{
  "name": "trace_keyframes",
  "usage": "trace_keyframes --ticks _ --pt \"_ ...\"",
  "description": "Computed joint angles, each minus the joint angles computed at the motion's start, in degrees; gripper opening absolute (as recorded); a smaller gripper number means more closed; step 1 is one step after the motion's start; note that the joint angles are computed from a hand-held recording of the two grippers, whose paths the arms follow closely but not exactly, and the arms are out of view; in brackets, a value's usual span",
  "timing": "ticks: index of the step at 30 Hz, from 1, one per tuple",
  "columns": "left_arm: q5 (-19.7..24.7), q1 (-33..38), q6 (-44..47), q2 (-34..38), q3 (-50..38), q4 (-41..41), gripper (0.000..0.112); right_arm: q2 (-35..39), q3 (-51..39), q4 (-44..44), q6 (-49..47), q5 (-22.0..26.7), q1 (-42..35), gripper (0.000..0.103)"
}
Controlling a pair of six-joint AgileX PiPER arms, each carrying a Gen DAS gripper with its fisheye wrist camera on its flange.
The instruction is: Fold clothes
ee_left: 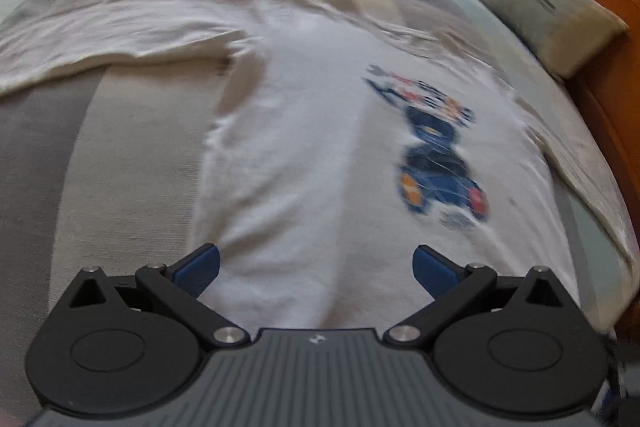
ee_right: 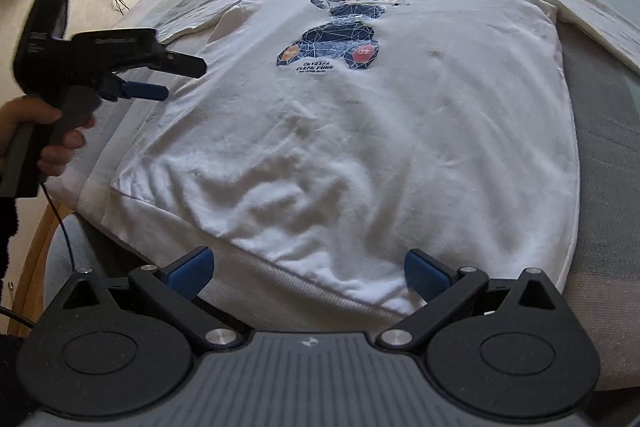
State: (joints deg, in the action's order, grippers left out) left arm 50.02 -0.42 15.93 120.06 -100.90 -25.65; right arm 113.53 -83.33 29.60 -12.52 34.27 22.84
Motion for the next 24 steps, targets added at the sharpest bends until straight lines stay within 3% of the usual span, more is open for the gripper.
trace_keyframes --ticks 5,8,11,15,24 --pt "5.94 -1.50 11.55 -6.09 7.70 -5.78 0.102 0.28 -0.02 0.62 -0.81 -0.32 -0.08 0.103" --pt "8.09 -2.73 11.40 -6.96 10.25 -4.26 0.102 0.28 0.02 0.66 -1.00 -0.47 -0.06 0.103" --pt "6.57 -2.78 9.77 -7.64 12.31 -0.96 0.102 0.05 0.62 1.55 -2.13 -0.94 -0.14 0.103" --pt "3.91 -3.63 0.07 -8.69 10.63 6.19 0.102 -0.14 1.15 2.05 -2.73 -1.56 -0.11 0.103" --pt "2.04 -9.95 2.23 -2.29 1.77 0.58 0.102 -0.41 1.72 0.68 -3.17 -2.24 0.39 0.103"
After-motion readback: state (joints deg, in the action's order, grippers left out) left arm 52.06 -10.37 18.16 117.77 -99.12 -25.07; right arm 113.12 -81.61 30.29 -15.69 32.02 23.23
